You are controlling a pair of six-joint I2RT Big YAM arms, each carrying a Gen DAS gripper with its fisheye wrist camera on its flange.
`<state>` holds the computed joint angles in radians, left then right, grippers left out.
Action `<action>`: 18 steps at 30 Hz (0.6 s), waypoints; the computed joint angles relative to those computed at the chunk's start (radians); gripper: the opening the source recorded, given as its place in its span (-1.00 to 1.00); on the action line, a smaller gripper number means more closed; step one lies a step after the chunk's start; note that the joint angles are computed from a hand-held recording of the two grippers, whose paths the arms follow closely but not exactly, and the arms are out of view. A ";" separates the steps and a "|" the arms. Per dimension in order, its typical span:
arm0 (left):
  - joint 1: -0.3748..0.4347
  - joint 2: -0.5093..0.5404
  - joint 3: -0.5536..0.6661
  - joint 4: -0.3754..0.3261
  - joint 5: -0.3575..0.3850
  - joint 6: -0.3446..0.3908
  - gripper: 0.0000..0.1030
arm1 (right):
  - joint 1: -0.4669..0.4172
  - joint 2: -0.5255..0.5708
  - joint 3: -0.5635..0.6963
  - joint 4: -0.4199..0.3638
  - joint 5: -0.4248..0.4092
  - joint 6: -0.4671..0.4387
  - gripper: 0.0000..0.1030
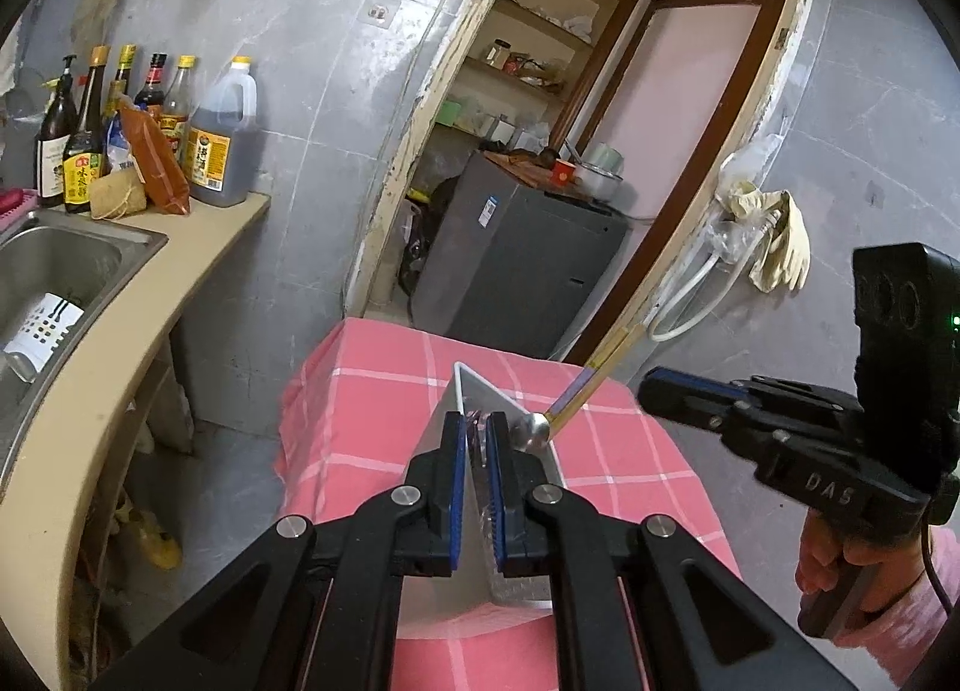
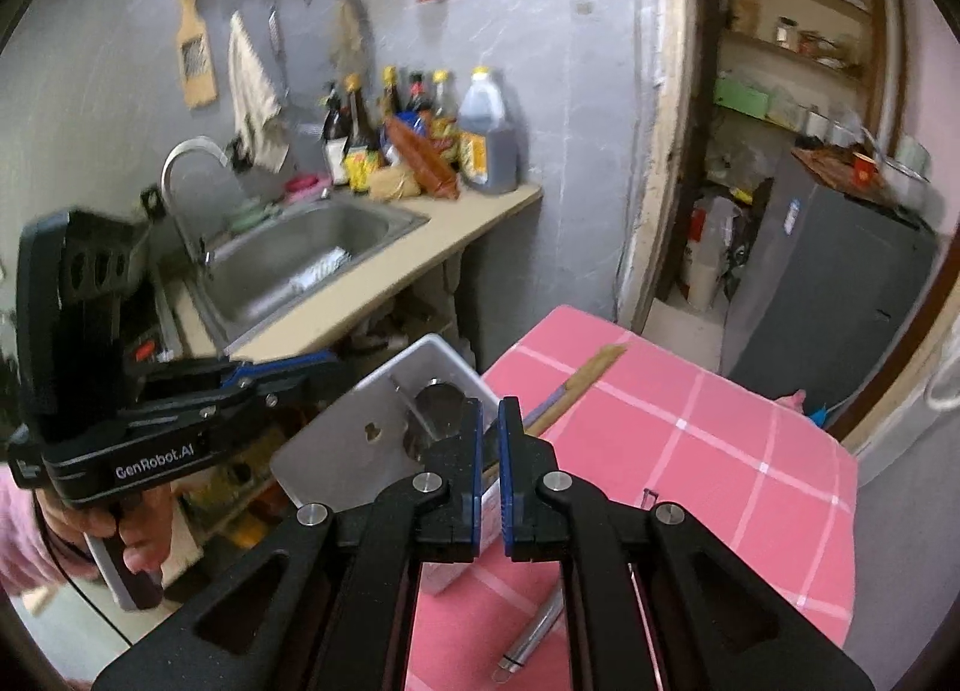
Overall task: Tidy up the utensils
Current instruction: 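Lift and carry the fork and spoon over the white holder with both tools, then open both tools to drop the fork and spoon into the holder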
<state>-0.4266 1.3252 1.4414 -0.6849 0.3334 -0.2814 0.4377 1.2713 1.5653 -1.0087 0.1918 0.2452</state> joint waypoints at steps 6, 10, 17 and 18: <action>-0.015 -0.031 0.002 0.031 -0.032 -0.014 -0.14 | -0.001 -0.099 -0.089 0.113 0.091 0.084 -0.36; -0.035 -0.042 0.022 0.030 -0.071 -0.011 0.00 | 0.001 -0.157 -0.133 0.157 0.166 0.111 -0.22; -0.094 -0.076 0.034 0.057 -0.198 0.009 0.65 | 0.030 -0.272 -0.215 0.243 0.335 0.128 0.60; -0.103 -0.081 0.033 0.063 -0.213 0.014 0.69 | 0.030 -0.288 -0.225 0.250 0.352 0.127 0.71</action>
<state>-0.5292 1.2446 1.4743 -0.6218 0.1199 -0.2669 0.4679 0.9833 1.3403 -0.7584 0.5434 0.3726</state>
